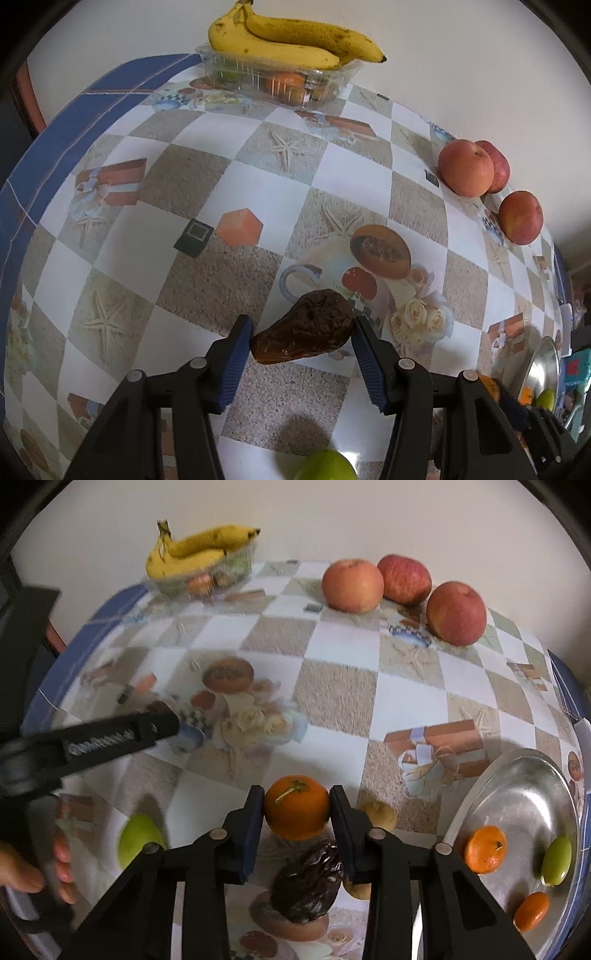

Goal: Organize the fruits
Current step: 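Carry the date and orange over the steel bowl and lower them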

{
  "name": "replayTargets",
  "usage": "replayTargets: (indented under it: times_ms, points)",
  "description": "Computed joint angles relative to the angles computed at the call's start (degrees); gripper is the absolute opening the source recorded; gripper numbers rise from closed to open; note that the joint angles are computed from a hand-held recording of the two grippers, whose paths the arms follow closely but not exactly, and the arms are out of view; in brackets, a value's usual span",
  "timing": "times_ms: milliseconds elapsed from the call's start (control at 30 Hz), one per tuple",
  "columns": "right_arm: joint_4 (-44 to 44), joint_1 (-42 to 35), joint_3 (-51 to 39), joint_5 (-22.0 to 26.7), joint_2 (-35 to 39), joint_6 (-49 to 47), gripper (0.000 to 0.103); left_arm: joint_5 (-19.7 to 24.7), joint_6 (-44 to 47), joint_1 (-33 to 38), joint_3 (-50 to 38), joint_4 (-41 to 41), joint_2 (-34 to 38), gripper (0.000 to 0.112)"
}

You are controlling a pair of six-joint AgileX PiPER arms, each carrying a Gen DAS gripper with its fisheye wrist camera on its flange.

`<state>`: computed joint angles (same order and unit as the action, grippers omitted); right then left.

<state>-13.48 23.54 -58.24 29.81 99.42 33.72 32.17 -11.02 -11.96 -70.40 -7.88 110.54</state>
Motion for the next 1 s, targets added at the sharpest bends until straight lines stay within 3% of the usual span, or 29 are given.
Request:
replayTargets:
  times_ms: [533, 1000]
  points:
    - [3.9, -8.5, 3.5, 4.6, -10.8, 1.7, 0.037, 1.5, 5.3, -1.8, -0.5, -7.6, -6.9, 0.058]
    - [0.2, -23.9, 9.0, 9.1, -20.1, 0.3, 0.037, 3.9, 6.1, -18.1, -3.8, -6.9, -9.4, 0.058]
